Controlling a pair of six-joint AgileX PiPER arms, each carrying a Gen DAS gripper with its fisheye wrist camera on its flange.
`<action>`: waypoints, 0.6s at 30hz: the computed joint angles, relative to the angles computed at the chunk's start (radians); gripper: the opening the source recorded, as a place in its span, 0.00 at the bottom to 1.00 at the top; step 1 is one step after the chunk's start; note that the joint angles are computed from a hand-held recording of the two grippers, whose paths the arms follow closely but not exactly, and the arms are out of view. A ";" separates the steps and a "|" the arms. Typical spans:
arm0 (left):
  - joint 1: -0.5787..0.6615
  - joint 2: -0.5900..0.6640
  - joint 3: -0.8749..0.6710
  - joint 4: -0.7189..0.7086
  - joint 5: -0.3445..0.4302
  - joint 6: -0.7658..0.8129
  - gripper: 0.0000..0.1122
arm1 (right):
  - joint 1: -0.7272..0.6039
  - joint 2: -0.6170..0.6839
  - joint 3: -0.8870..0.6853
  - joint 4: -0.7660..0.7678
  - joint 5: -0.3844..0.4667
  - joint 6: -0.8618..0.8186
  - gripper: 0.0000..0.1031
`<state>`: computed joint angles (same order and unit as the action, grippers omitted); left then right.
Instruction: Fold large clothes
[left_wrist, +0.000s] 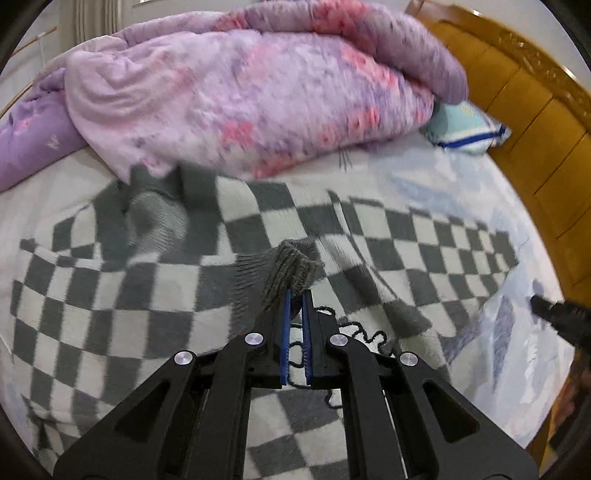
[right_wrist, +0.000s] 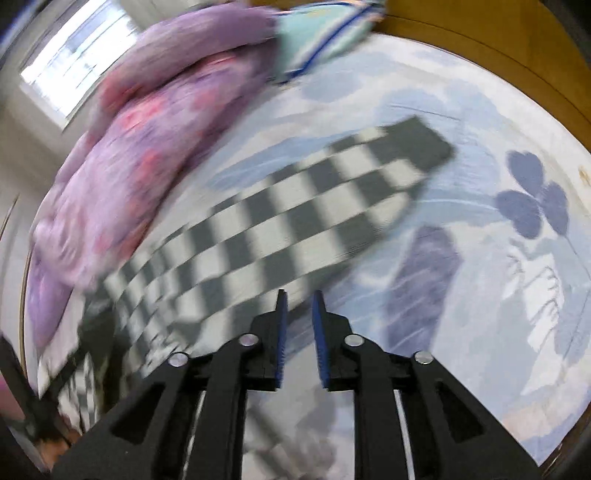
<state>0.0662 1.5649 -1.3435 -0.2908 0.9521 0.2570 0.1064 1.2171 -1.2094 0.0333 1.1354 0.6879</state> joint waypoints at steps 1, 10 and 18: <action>-0.020 0.007 0.020 0.023 -0.016 -0.020 0.06 | -0.077 -0.001 0.039 0.071 -0.039 -0.048 0.23; -0.016 0.019 0.059 -0.091 0.020 0.072 0.51 | -0.389 0.089 0.258 0.481 -0.290 -0.255 0.63; 0.196 0.050 -0.010 -0.066 0.143 0.056 0.58 | -0.457 0.172 0.331 0.722 -0.510 -0.389 0.37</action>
<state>0.2621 1.6154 -1.3532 -0.3564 1.0951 0.3128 -0.3502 1.3893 -0.8786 0.7553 0.6250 0.2986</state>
